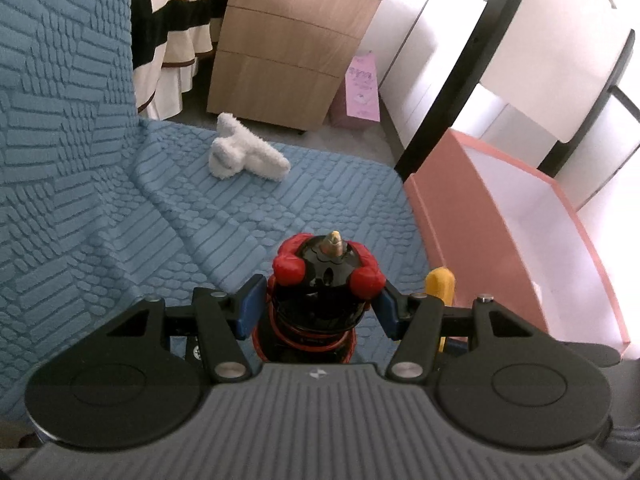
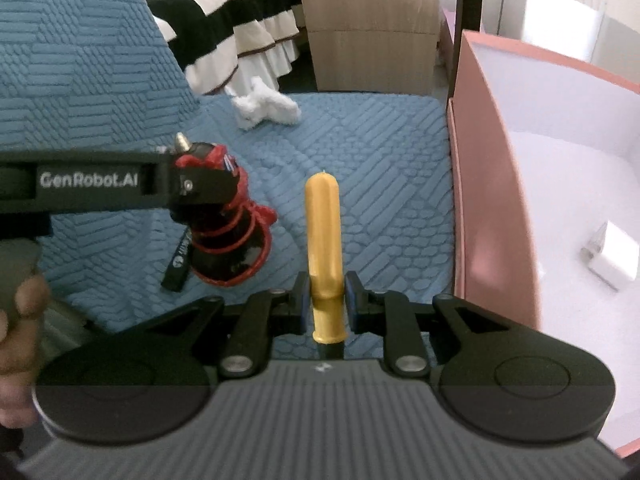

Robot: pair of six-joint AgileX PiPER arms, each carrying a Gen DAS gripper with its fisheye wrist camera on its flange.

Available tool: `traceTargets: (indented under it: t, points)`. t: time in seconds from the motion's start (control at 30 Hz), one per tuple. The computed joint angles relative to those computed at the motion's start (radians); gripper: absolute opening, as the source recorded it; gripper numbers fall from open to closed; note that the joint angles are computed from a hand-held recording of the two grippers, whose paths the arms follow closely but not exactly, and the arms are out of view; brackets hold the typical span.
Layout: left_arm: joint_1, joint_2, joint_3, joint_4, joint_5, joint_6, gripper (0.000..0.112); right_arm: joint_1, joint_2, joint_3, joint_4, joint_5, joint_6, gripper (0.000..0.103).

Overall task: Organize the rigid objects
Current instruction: 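Lift the yellow screwdriver with the right gripper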

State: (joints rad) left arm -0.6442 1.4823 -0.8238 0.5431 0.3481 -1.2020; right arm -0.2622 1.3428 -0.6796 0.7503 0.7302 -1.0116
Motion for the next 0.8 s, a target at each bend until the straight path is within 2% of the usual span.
traceTargets:
  t: [0.33,0.8]
  points:
    - [-0.048,-0.041,-0.064,0.029,0.069,-0.034,0.063,-0.111,-0.052,-0.096,0.022,0.146,-0.035,0.021]
    - [-0.127,-0.012,-0.257,0.041,0.209,-0.006,0.063,-0.300,-0.058,-0.255,0.087,0.322,-0.115,0.021]
